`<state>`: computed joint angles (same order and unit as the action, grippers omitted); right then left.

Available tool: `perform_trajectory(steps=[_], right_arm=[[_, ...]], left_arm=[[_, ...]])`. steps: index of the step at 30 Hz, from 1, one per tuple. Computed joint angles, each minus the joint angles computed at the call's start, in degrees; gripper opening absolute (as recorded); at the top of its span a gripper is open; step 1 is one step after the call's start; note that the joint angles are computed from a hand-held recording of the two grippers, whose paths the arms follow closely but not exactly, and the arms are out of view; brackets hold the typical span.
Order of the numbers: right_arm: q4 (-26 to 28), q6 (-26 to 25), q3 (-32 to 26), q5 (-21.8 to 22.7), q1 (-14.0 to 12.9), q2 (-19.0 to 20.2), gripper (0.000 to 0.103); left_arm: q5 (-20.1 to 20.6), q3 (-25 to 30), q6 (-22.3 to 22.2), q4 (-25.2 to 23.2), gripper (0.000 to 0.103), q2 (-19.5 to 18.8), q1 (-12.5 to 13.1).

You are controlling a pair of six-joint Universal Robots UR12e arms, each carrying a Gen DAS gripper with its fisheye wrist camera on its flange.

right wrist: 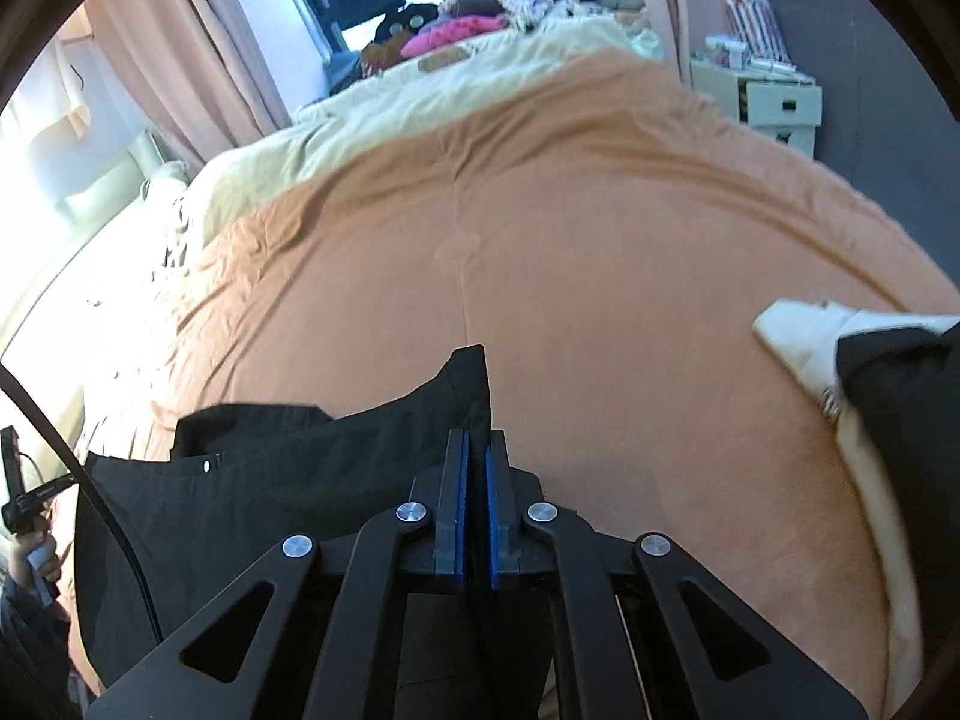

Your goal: Fold large clothes

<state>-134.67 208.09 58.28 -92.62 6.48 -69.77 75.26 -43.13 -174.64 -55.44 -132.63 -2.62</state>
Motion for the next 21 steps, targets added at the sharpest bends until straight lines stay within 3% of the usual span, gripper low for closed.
perform_trajectory(steps=[5, 10, 14, 21], right_arm=[[1.3, 1.1, -1.7, -3.3, 1.0, 1.6, 0.001], [6.0, 2.5, -4.7, -5.4, 1.4, 3.9, 0.001], [9.1, 3.7, -6.3, -5.1, 1.2, 5.5, 0.001], [12.6, 3.9, -8.1, -2.5, 0.2, 5.2, 0.004]], left_arm=[[1.8, 5.6, -0.8, -3.1, 0.002, -3.6, -0.7], [3.6, 10.9, -0.6, -7.4, 0.002, -7.5, -1.2], [3.6, 14.8, -1.0, -12.4, 0.003, -10.2, -1.3], [2.6, 11.5, -3.0, -12.6, 0.007, -7.5, -0.6]])
